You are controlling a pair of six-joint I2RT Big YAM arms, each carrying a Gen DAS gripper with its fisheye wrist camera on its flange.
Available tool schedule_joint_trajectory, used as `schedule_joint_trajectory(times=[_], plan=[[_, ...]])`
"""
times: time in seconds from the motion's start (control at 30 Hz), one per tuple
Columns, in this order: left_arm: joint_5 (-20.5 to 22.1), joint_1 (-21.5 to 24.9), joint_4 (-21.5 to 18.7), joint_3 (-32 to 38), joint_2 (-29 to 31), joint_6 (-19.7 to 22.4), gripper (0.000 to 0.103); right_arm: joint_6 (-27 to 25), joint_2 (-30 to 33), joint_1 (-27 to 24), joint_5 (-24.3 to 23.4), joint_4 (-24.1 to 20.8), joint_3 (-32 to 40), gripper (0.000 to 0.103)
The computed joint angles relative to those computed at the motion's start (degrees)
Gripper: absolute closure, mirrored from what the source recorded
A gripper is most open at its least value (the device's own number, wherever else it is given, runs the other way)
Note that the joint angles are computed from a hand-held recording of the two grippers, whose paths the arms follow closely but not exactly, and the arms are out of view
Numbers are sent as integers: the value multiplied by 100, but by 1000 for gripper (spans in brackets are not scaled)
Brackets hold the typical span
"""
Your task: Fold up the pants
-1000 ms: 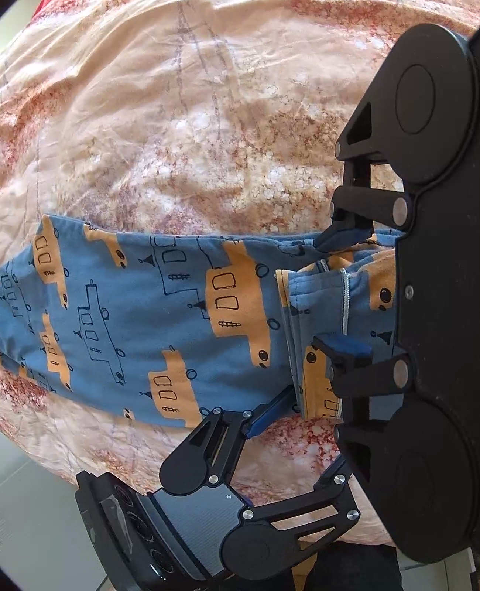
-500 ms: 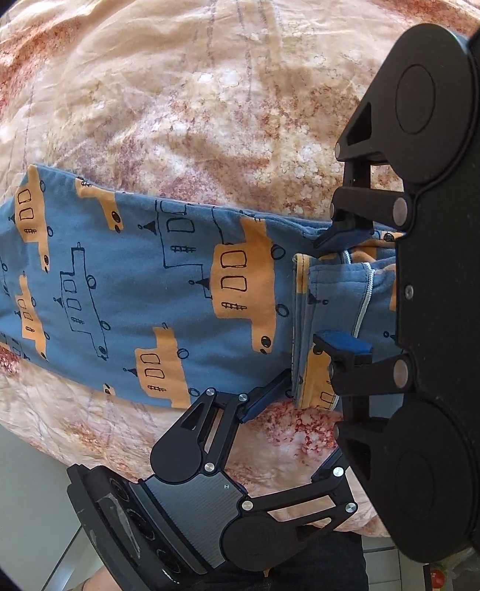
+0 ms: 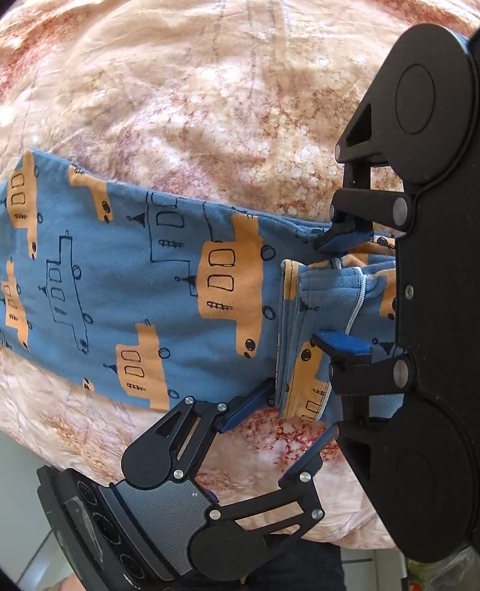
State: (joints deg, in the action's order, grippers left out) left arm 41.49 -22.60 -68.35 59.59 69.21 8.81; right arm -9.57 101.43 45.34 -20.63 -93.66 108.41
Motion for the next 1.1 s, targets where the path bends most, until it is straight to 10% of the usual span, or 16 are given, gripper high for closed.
schedule_joint_trajectory(times=[0.17,0.57,1.1], plan=[[127,198,-60,25,132,-243,83,-36,-145,-11,-83,42,-71,82],[440,410,-102,63,-15,-11,90,230,-430,-31,-141,164,29,87],[443,2189,-554,1083,219,575,90,323,637,3,-20,950,1396,87]])
